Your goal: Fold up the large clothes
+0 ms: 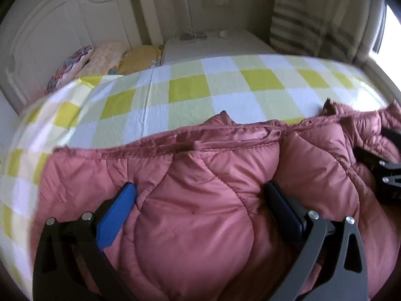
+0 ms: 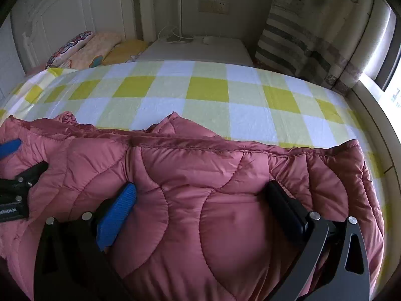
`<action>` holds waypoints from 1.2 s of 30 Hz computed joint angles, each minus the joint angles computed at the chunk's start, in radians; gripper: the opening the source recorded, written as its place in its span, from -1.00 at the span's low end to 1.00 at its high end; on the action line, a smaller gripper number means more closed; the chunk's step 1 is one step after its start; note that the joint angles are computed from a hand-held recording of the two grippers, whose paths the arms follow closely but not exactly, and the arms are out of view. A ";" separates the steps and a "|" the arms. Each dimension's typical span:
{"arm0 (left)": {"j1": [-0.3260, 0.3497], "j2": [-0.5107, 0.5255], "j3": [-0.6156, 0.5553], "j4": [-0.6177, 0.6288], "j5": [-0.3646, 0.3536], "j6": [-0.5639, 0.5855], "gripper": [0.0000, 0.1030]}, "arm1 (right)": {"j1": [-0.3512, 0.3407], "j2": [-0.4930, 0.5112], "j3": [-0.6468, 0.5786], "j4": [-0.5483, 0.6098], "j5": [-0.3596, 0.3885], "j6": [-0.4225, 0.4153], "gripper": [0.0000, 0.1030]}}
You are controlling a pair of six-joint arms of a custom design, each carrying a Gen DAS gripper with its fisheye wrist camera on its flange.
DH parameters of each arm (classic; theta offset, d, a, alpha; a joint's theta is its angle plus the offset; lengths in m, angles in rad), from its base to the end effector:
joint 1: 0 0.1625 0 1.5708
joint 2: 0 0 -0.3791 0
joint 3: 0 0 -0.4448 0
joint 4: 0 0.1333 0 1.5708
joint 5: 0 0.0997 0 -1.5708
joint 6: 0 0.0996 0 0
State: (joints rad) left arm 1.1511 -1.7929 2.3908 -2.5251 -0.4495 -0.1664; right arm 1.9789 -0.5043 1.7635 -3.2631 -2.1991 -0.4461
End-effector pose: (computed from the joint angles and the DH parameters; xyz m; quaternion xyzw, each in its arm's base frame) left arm 0.0436 -0.4495 0.2761 0.0118 0.8387 -0.2949 0.4576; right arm 0.3038 -0.5143 -0.1090 0.3243 -0.8729 0.1986 0.3056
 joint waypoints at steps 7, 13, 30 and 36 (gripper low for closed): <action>0.159 -0.125 -0.042 -0.056 -0.165 -0.012 0.96 | -0.009 -0.008 0.009 -0.008 0.013 -0.008 0.91; 0.221 -0.137 -0.032 -0.184 -0.289 0.020 0.96 | -0.012 -0.012 0.015 -0.011 0.022 -0.005 0.91; -0.112 -0.384 0.185 -0.145 -0.009 -0.002 0.96 | 0.079 -0.143 0.195 0.004 0.166 -0.067 0.91; -0.071 -0.147 0.183 -0.170 0.026 0.042 0.96 | 0.057 -0.077 0.199 -0.072 0.184 -0.084 0.91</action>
State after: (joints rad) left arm 1.0797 -1.9395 2.5739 -2.6952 -0.4234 -0.1247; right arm 2.0357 -0.5813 1.9620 -3.3348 -2.0150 -0.5302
